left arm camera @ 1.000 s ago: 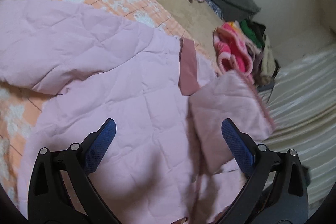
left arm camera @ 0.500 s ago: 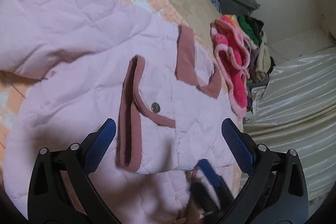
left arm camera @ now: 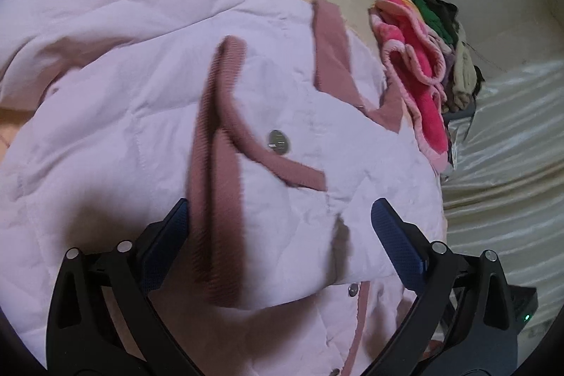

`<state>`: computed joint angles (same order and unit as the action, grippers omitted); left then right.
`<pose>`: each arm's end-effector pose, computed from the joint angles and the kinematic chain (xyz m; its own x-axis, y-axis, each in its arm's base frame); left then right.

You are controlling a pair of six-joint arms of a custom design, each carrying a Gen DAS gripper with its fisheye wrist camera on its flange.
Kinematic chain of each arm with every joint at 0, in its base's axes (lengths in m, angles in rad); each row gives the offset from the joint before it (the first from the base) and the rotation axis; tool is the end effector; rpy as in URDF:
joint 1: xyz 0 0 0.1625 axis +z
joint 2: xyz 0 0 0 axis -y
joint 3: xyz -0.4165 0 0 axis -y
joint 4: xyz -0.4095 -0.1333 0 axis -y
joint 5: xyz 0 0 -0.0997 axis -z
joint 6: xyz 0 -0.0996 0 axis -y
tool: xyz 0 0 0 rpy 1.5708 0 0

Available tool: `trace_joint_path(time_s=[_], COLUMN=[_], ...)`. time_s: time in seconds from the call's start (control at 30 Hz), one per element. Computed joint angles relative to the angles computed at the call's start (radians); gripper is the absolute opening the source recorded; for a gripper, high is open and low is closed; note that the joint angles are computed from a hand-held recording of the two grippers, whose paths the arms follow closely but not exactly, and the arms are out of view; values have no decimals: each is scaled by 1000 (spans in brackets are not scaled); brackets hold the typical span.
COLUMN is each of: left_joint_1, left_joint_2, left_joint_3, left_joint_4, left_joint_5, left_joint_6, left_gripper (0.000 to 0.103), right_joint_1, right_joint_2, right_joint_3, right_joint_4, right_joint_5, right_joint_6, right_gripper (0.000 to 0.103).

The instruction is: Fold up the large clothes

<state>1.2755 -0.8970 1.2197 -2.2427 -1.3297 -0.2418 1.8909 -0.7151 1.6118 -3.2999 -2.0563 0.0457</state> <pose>-0.0753 -0.7872 0.3013 -0.9906 -0.0168 -0.1359 0.0374 0.9218 -0.3859 0.3034 -0.6393 0.1301 -0.9568 0.0784 0.2800 -0.1683 0.6360 -0.7531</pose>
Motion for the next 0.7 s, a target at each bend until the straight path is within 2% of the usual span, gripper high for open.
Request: trace_joint_path(time_s=[0.03, 0.1, 0.17, 0.23, 0.27, 0.37, 0.5, 0.6, 0.7], left_joint_1=[-6, -22, -36, -40, -43, -54, -60, -49, -39], left_joint_2=[1, -2, -4, -8, -11, -31, -55, -45, -22], left_joint_3=[4, 20, 37, 47, 52, 67, 64, 33, 14], left_joint_4=[-3, -19, -55, -82, -101, -163, -221, -184, -132], left_joint_5=[9, 63, 105, 113, 123, 133, 126, 138, 179], left_joint_6=[19, 47, 114, 157, 172, 212, 246, 249, 230], left_gripper=[85, 59, 40, 30, 18, 13, 12, 12, 12], right_joint_1=[0, 0, 0, -5, -6, -9, -15, -16, -22], right_joint_2=[-1, -13, -24, -37, -42, -54, -60, -39, -7], right_joint_3=[1, 11, 20, 31, 34, 34, 18, -23, -71], right_joint_4=[-6, -18, -31, -47, -50, -48, -58, 12, 77], right_joint_5=[-18, -57, -95, -123, -135, -168, -199, -253, -267], right_joint_6=[-3, -25, -45, -67, -77, -102, -134, -155, -187], right_gripper=[86, 86, 86, 86, 86, 86, 86, 86, 86])
